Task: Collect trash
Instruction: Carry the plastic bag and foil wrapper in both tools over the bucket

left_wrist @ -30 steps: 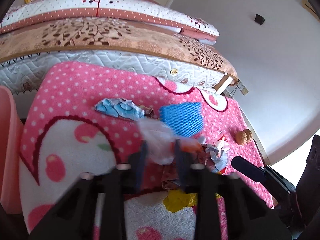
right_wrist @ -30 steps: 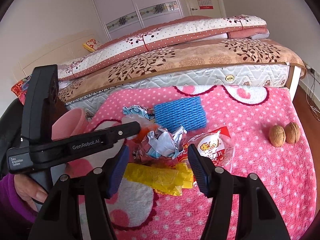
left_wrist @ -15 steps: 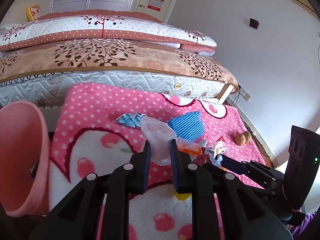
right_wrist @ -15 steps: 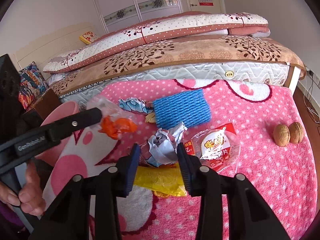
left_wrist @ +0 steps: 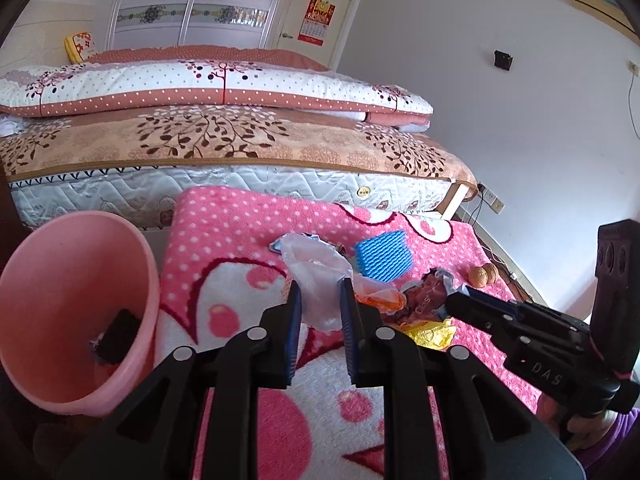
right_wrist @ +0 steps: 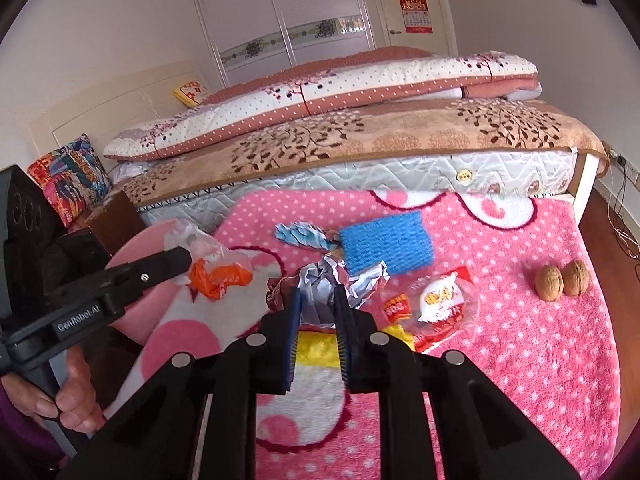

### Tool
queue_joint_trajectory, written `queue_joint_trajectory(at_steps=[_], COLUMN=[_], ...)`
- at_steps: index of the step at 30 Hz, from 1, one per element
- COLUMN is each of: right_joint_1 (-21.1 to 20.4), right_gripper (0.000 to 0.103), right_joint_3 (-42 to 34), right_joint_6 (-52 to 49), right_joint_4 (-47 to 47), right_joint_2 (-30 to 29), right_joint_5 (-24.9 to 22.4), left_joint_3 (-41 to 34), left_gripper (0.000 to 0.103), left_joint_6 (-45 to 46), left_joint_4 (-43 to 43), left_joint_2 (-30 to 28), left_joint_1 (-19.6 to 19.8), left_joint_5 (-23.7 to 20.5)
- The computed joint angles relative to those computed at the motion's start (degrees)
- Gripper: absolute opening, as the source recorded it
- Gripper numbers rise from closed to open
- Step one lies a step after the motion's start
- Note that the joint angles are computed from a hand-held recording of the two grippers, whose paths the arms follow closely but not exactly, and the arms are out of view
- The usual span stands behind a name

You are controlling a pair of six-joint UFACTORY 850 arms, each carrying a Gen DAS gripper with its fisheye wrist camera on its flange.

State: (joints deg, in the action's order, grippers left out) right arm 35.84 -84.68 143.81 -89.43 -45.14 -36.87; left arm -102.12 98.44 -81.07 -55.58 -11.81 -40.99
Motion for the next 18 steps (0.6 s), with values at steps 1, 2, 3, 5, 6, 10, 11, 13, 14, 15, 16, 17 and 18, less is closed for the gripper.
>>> queue_joint_trajectory(at_steps=[1, 2, 3, 5, 6, 10, 11, 13, 14, 15, 16, 17, 18], right_joint_1=[0.22, 0.44, 0.59, 0.88, 0.99, 1.09, 1.05, 0.91, 0.79, 0.66, 0.53, 0.43, 0.38], right_gripper=[0.016, 0.016, 0.016, 0.016, 0.016, 0.016, 0.016, 0.016, 0.016, 0.016, 0.016, 0.016, 0.016], right_joint_3=[-0.45, -1.03, -1.47, -3.23, -4.06, -7.89, -8.94, -11.18, -12.57, -13.85, -15.80, -17.10, -18.63], right_joint_6=[-0.54, -0.92, -1.08, -2.65, -3.31, -5.94, -6.62, -8.31, -9.41, -10.43, -12.17, -13.44, -14.97], right_joint_4=[0.15, -0.01, -0.32, -0.25, -0.15, -0.25, -0.13, 0.38, 0.70, 1.03, 1.65, 2.09, 2.73], right_joint_2=[-0.04, -0.14, -0.26, -0.92, -1.29, -3.10, -3.64, -4.81, -5.56, -6.27, -7.30, -8.00, -8.83], right_joint_5=[-0.33, -0.59, -0.69, -0.80, -0.74, 0.34, 0.75, 1.69, 2.31, 2.83, 3.56, 4.06, 4.44], left_joint_3=[0.76, 1.36, 1.88, 2.77, 2.97, 2.96, 2.86, 2.48, 2.29, 2.02, 1.83, 1.47, 1.04], left_gripper=[0.018, 0.018, 0.018, 0.018, 0.018, 0.018, 0.018, 0.018, 0.018, 0.018, 0.018, 0.018, 0.018], left_joint_6=[1.12, 2.09, 2.95, 4.24, 4.22, 4.14, 4.01, 3.59, 3.55, 3.65, 3.74, 3.56, 3.23], left_joint_4=[-0.88, -1.64, -2.30, -3.62, -3.96, -5.42, -5.68, -6.18, -6.50, -7.00, -7.38, -7.53, -7.72], left_joint_2=[0.53, 0.95, 1.31, 1.97, 2.18, 2.38, 2.35, 2.19, 2.10, 1.95, 1.84, 1.64, 1.39], left_joint_1=[0.28, 0.51, 0.76, 1.24, 1.59, 2.78, 3.09, 3.69, 3.93, 4.23, 4.46, 4.73, 5.01], left_joint_5=[0.19, 0.44, 0.62, 1.24, 1.47, 2.66, 2.99, 4.00, 4.64, 5.61, 6.32, 7.02, 7.94])
